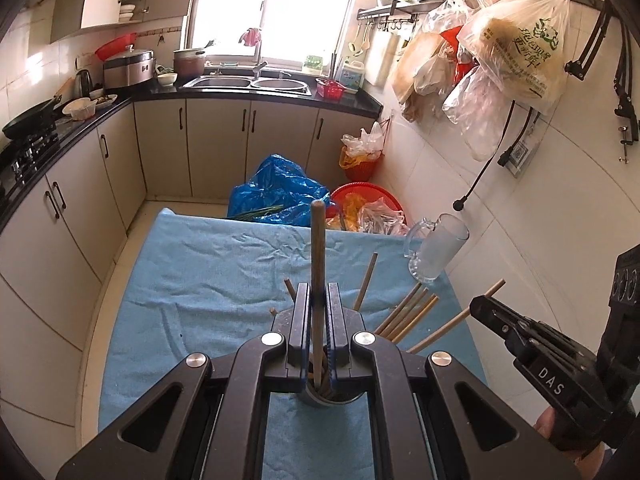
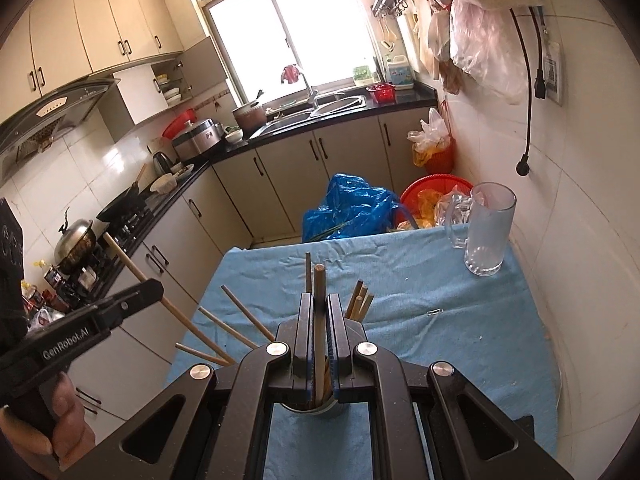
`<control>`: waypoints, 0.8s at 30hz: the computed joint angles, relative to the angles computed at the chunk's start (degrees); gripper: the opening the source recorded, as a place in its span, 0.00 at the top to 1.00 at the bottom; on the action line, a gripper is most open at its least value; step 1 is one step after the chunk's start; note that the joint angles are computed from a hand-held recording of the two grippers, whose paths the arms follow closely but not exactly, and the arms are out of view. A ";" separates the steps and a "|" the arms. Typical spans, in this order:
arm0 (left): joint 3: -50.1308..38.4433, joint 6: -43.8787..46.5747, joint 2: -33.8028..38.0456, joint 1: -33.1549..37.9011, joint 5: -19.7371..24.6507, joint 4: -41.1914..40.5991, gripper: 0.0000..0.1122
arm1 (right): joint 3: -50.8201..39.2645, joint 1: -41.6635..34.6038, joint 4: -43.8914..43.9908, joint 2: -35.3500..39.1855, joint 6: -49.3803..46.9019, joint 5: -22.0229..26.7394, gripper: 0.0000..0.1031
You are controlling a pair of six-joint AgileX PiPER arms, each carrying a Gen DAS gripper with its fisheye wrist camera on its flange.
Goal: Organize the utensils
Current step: 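Open both tools to release the chopsticks into the cup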
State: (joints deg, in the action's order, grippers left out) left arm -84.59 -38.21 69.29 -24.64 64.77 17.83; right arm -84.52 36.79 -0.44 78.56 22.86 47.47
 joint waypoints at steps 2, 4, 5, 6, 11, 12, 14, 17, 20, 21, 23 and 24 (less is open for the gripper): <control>-0.22 -0.24 0.16 -0.08 0.23 0.03 0.94 | -0.11 0.25 -0.52 0.20 0.30 -0.05 0.94; -0.42 0.32 0.61 0.18 0.39 -0.63 0.94 | 0.19 -0.06 -0.12 0.42 -0.03 -0.34 0.94; -0.02 0.25 0.52 0.14 0.31 -0.56 0.94 | 0.34 -0.04 -0.17 0.49 0.11 -0.45 0.94; 0.30 0.34 0.59 0.23 0.16 -0.76 0.94 | 0.20 -0.05 -0.23 0.57 0.19 -0.32 0.94; 3.03 0.28 0.53 0.28 -0.51 -1.82 0.94 | 1.35 -0.42 0.30 0.64 0.18 -0.48 0.94; 3.81 0.10 0.42 0.19 -0.69 -1.89 0.94 | 1.55 -0.41 0.33 0.71 0.20 -0.55 0.94; 5.38 -0.23 0.22 0.00 -1.27 -1.72 0.94 | 2.22 -0.39 0.51 0.85 0.29 -0.83 0.94; 7.57 -0.59 -0.17 -0.40 -2.36 -0.86 0.94 | 3.13 -0.28 0.46 1.05 0.72 -1.28 0.94; 8.74 -1.30 0.02 -1.22 -2.70 0.95 0.94 | 3.74 -0.01 0.09 1.47 1.41 -1.64 0.94; 8.96 -1.55 0.26 -1.43 -2.90 1.44 0.94 | 3.79 0.13 -0.13 1.69 1.67 -1.67 0.94; 9.63 -1.89 0.42 -1.71 -3.21 2.27 0.93 | 4.03 -0.26 0.33 2.22 1.49 -1.99 0.94; 9.97 -2.01 0.52 -1.83 -3.30 2.84 0.93 | 4.19 -0.46 0.68 2.36 1.25 -2.16 0.94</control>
State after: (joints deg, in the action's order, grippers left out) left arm -74.62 -40.23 69.81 -26.47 61.47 20.67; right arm -80.33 36.33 0.24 80.91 24.10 45.31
